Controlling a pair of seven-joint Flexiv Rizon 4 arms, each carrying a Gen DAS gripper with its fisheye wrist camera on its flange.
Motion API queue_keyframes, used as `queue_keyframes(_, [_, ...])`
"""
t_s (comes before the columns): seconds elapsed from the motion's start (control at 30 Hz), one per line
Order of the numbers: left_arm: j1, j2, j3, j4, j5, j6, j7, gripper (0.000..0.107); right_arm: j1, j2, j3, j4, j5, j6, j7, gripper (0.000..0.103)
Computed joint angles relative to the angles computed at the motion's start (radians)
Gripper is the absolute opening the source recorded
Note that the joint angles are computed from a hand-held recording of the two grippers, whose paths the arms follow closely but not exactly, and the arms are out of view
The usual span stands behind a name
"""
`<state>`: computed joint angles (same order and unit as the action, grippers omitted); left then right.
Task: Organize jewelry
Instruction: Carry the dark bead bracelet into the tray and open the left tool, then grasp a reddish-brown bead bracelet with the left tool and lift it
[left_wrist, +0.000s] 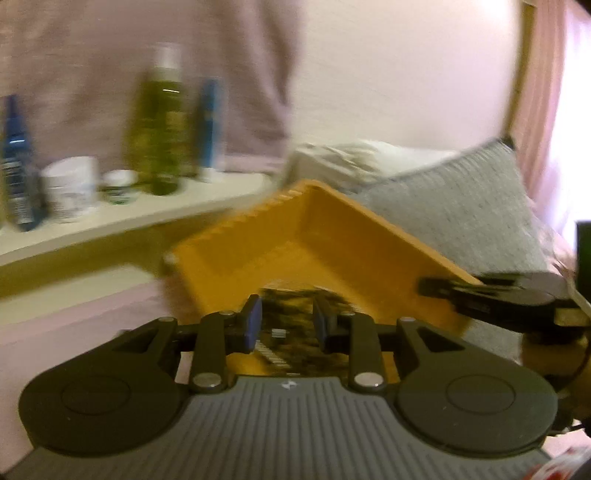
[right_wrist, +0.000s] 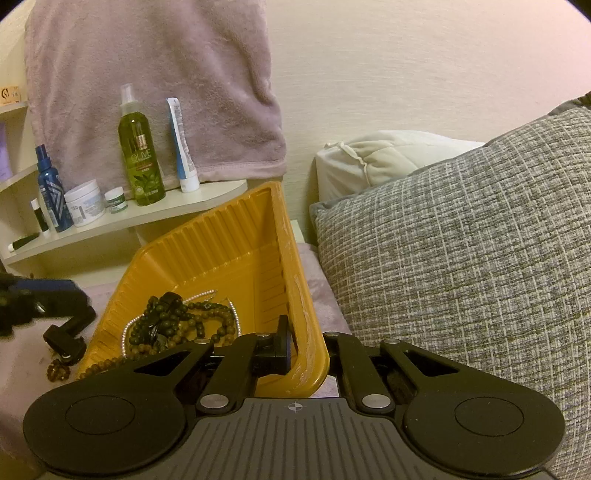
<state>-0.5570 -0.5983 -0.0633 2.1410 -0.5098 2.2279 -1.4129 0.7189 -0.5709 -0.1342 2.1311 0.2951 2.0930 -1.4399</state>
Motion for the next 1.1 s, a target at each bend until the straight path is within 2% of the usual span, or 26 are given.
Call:
queue_keyframes(0.13, [-0.078,0.029,0.067,0.090,-0.199,0.087,0.027,0.027,-0.001,0.000,0.001,-0.001,0.000,0.000,0.000,0.006])
queue_keyframes(0.23, [-0.067,0.052,0.056,0.168,-0.306,0.147,0.002,0.027,0.001,0.000,-0.002,-0.001,0.001,-0.001,-0.001,0.006])
queue_keyframes(0.3, [-0.076,0.058,0.050,0.209,-0.403,0.179,0.022,0.027,-0.002,0.001,0.000,-0.001,-0.001,-0.003,-0.001,0.006])
queue_keyframes(0.43, [-0.051,0.067,0.012,0.275,-0.473,0.201,0.029,0.027,0.004,0.001,-0.007,-0.002,0.001,-0.007,-0.005,0.006])
queue_keyframes(0.53, [-0.037,0.051,-0.009,0.295,-0.467,0.204,0.025,0.027,0.015,-0.001,-0.017,-0.003,0.008,-0.009,-0.007,0.006])
queue_keyframes(0.63, [-0.019,0.021,-0.023,0.294,-0.394,0.200,-0.013,0.027,0.016,-0.002,-0.018,-0.004,0.007,-0.011,-0.008,0.006])
queue_keyframes(0.77, [-0.030,-0.024,-0.023,0.253,-0.331,0.177,0.005,0.027,0.018,-0.004,-0.022,-0.003,0.005,-0.013,-0.012,0.006])
queue_keyframes(0.83, [-0.025,-0.036,-0.023,0.233,-0.293,0.153,0.007,0.020,0.021,-0.005,-0.025,-0.004,0.006,-0.014,-0.013,0.006])
queue_keyframes(0.9, [-0.030,-0.046,-0.017,0.214,-0.272,0.139,0.012,0.019,0.020,-0.005,-0.025,-0.004,0.004,-0.016,-0.013,0.006])
queue_keyframes(1.1, [-0.054,-0.086,0.009,0.145,-0.278,0.097,0.045,0.019,0.015,-0.008,-0.022,-0.006,0.000,-0.015,-0.011,0.006])
